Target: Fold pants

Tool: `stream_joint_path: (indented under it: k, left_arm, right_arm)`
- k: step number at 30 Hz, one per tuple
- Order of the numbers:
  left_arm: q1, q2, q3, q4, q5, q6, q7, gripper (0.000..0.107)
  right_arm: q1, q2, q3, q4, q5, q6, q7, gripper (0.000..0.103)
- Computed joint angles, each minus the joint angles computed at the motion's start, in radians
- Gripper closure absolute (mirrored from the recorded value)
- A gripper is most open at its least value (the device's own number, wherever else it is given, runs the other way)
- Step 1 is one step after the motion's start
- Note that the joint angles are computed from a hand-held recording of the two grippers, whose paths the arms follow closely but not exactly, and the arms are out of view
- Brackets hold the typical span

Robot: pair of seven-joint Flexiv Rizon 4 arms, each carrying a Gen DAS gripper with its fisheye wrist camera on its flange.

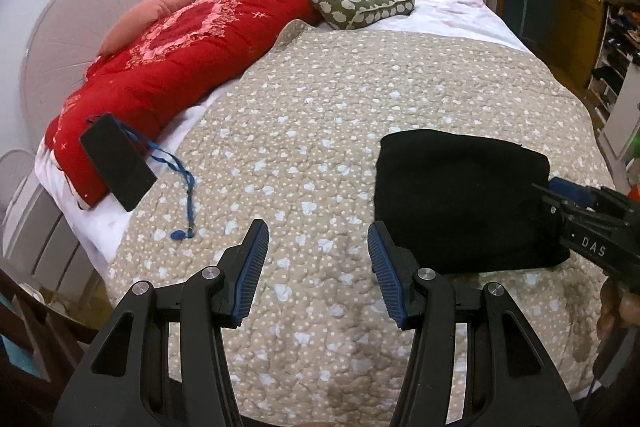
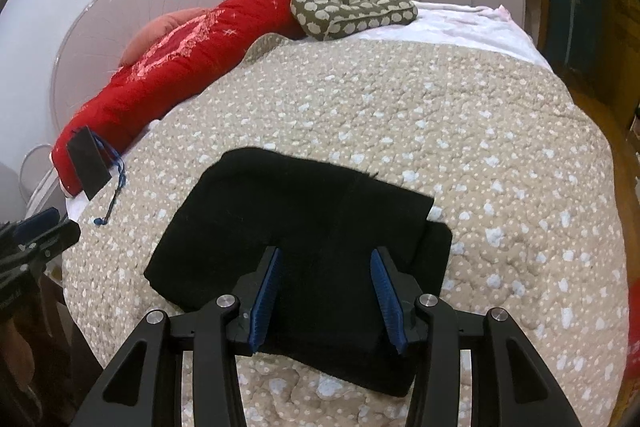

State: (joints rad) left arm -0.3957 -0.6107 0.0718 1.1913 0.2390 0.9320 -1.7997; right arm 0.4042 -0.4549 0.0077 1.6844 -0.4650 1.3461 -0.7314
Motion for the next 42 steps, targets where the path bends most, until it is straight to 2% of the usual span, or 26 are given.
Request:
stream_joint_path:
  k: [14,18,25,30,37,42]
  left_arm:
    - [-0.002,-0.042,-0.019,-0.042,-0.027,0.005,0.044,0.055]
    - [0.005,-0.084,-0.031,-0.084,-0.059,-0.008,0.07,0.055]
    - [0.007,-0.164,-0.061,-0.166,-0.122,-0.021,0.16,0.055]
    - [-0.004,-0.191,-0.058,-0.19,-0.144,-0.016,0.19,0.055]
    - [-0.013,-0.199,-0.042,-0.194,-0.154,-0.005,0.173,0.055]
    - [-0.022,-0.195,-0.032,-0.179,-0.137,0.038,0.16,0.055]
  right_arm:
    - [0.004,-0.011,0.0,-0.018,0.01,0.022,-0.006,0.058]
    - [0.044,0.008,-0.058,0.013,-0.034,0.076,0.05,0.058]
    - [0.08,0.05,-0.117,0.061,-0.15,0.053,0.162,0.058]
    - [0.059,0.052,-0.098,0.071,-0.182,0.042,0.214,0.058]
    - [0.041,0.046,-0.077,0.065,-0.199,0.049,0.219,0.058]
    - [0.038,0.04,-0.072,0.063,-0.193,0.056,0.218,0.058]
